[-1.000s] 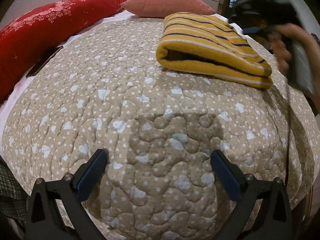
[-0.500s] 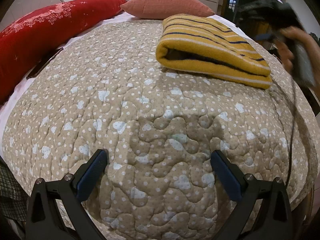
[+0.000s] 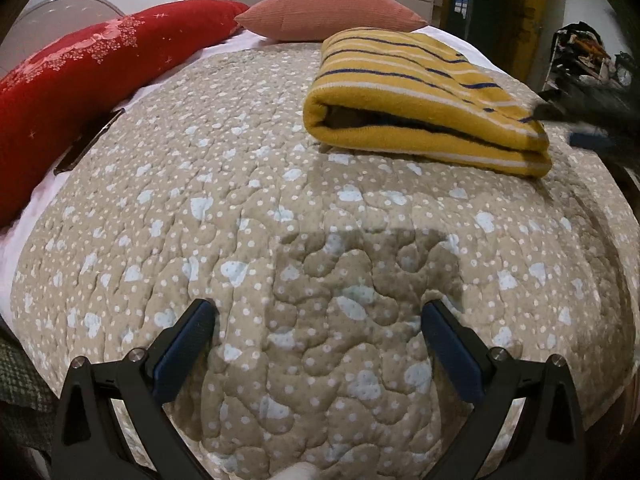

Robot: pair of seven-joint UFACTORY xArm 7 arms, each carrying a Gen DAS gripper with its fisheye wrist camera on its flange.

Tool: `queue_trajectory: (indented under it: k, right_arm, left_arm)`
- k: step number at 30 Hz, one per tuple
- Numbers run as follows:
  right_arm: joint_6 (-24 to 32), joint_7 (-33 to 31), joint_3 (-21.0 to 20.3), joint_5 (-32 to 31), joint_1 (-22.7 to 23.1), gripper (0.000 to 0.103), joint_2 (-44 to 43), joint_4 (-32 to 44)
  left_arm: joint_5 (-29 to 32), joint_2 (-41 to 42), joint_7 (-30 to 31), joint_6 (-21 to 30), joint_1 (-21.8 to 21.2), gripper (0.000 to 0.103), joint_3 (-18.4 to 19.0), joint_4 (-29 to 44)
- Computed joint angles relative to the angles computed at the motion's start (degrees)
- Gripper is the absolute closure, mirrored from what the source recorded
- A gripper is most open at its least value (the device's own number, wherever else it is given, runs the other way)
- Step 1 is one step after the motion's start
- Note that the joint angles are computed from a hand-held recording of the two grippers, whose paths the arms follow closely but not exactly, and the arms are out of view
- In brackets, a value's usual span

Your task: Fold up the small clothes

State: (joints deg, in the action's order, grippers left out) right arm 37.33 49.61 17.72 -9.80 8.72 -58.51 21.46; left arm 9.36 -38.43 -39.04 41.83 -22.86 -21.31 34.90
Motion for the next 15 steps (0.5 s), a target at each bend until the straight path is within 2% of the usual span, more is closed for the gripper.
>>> queue_trajectory:
  k: [3, 5, 10, 15]
  right_arm:
    - [7.6, 3.7, 4.9, 0.7, 3.3, 0.031, -8.2, -2.1]
    - [10.6, 7.2, 7.7, 1.0, 5.2, 0.029, -11.9, -3.5]
    - [15.9, 13.3, 10.7, 1.5, 9.9, 0.029, -16.9, -5.5]
    - [18.3, 16.7, 13.4, 0.0, 13.0, 0.029, -17.2, -5.2]
  left_arm:
    - [-0.6, -0.2, 0.2, 0.7, -0.2, 0.0, 0.7, 0.4]
    - [-1.2, -1.2, 0.0, 1.4, -0.1, 0.0, 1.1, 0.6]
    - [0.6, -7.0, -3.0, 2.9, 2.1, 0.0, -0.8, 1.1]
    - [3.6, -12.8, -4.5, 0.3, 4.6, 0.0, -3.0, 1.6]
